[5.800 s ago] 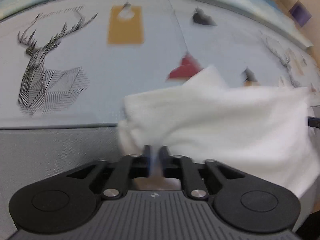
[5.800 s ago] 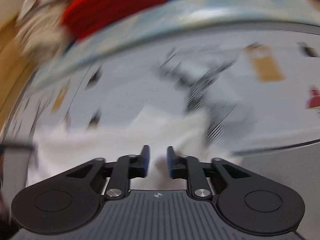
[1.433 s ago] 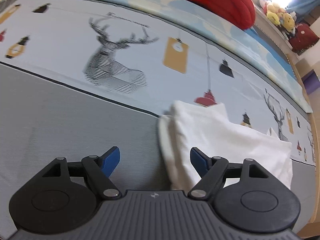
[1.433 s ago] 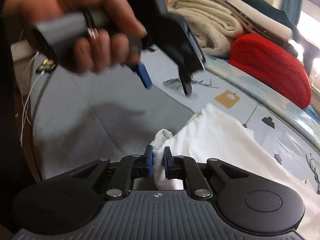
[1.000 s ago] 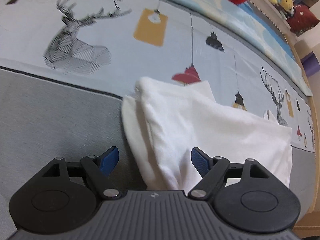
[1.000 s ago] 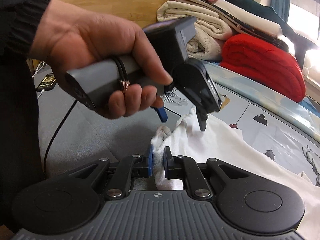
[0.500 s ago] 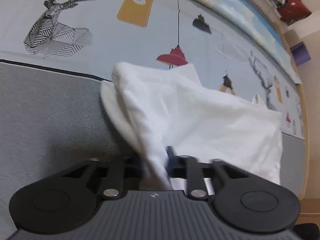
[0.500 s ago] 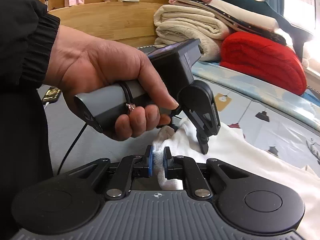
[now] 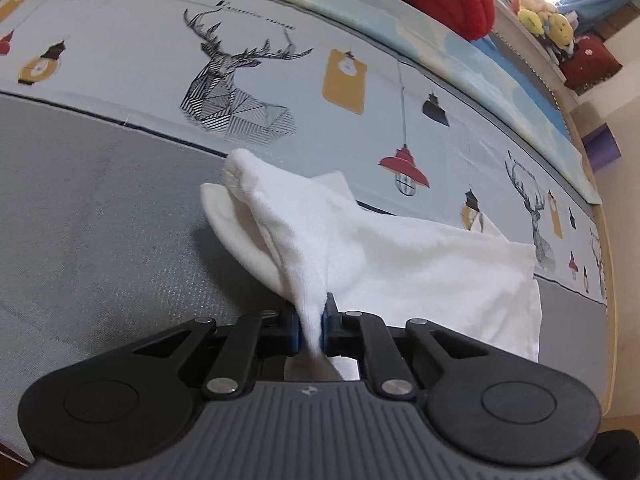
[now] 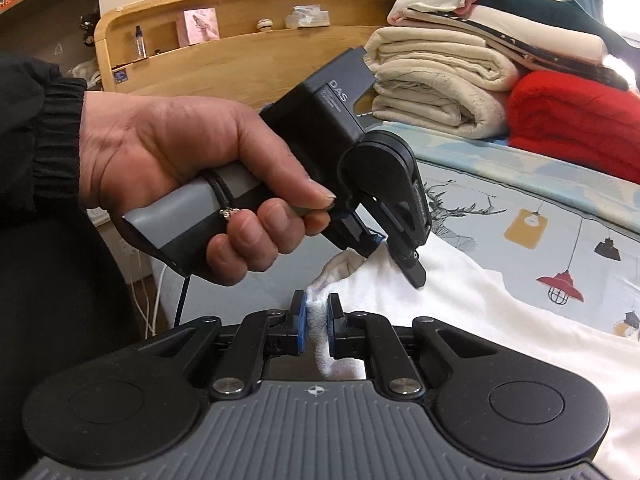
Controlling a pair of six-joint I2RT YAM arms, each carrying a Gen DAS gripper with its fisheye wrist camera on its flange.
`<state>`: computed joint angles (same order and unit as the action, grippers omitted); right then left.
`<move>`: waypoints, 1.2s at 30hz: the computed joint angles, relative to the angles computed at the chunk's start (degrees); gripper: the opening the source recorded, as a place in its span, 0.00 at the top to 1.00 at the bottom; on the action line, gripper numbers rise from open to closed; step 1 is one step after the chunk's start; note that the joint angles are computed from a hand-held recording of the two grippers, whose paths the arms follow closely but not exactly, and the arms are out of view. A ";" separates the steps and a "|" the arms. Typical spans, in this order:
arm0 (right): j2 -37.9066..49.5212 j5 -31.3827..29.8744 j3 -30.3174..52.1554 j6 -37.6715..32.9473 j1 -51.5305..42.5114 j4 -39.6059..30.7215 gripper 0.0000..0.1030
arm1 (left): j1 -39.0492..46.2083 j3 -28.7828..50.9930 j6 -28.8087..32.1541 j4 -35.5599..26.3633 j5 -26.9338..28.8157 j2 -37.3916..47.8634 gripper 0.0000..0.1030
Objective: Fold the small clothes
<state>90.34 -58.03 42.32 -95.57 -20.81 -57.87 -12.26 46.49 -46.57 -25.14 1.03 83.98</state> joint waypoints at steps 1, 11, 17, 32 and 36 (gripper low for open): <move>-0.33 0.23 0.12 -0.61 -0.53 -0.65 0.90 | -0.82 0.70 -0.22 0.02 -0.37 0.28 0.90; 6.51 3.70 11.70 0.17 -14.53 -2.70 0.91 | -12.21 12.40 -3.51 8.72 -2.14 11.43 0.90; 14.03 4.53 23.36 3.71 -24.05 -2.97 0.91 | -19.68 25.43 0.95 15.93 0.20 22.31 0.83; 33.81 25.67 38.04 36.25 -30.23 17.11 0.83 | -21.30 31.80 11.11 6.26 4.19 28.38 0.73; 39.18 18.16 48.74 36.15 -29.96 4.88 0.62 | -22.68 30.85 16.78 4.64 5.29 29.18 0.73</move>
<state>129.53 -39.87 91.06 -59.42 -50.77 -52.99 -34.94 77.35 -29.79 -20.50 6.32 113.16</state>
